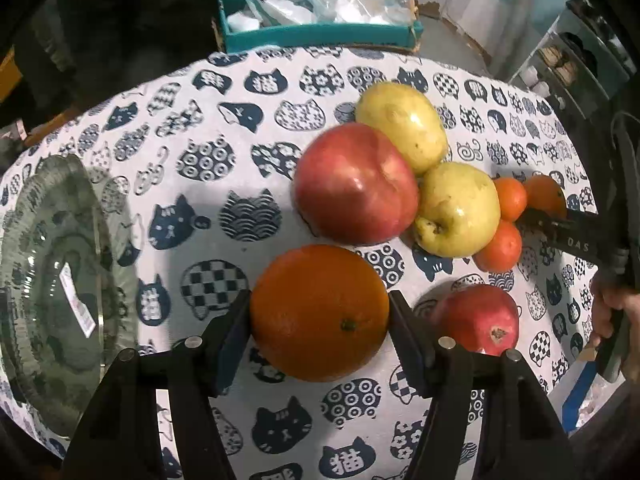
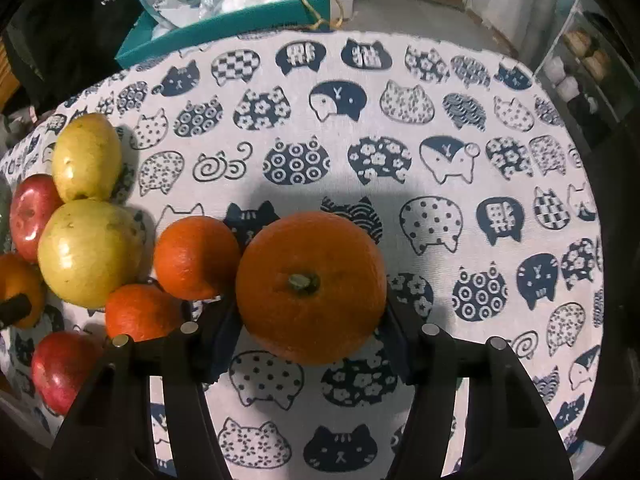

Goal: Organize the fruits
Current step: 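Close the left tool on an orange while the right tool grasps another orange, then lift and carry the left tool's orange toward the glass bowl while the right tool carries its orange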

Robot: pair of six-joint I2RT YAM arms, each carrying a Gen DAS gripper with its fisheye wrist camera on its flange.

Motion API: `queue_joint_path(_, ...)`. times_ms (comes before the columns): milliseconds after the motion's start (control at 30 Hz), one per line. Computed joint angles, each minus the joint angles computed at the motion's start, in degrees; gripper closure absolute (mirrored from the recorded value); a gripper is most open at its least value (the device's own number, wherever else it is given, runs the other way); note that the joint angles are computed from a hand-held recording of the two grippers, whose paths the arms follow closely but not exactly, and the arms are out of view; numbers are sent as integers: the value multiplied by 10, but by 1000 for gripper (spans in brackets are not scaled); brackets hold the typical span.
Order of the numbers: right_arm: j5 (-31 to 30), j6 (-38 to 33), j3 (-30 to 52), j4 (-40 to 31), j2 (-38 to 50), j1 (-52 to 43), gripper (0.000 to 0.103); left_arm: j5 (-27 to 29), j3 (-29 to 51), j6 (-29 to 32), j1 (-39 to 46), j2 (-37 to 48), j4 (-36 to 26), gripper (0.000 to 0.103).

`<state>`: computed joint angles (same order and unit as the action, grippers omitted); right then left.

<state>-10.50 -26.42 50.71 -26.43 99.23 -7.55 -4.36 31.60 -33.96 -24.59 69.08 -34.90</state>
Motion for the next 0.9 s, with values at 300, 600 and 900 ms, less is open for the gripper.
queue_joint_path(300,-21,-1,-46,-19,-129,-7,42,-39,20,-12,-15,-79,-57,36)
queue_joint_path(600,-47,2,-42,-67,-237,-8,42,-100,64,-35,-52,-157,-131,36)
queue_joint_path(900,-86,17,-7,-137,-326,2,42,-146,111,-50,-83,-219,-198,36)
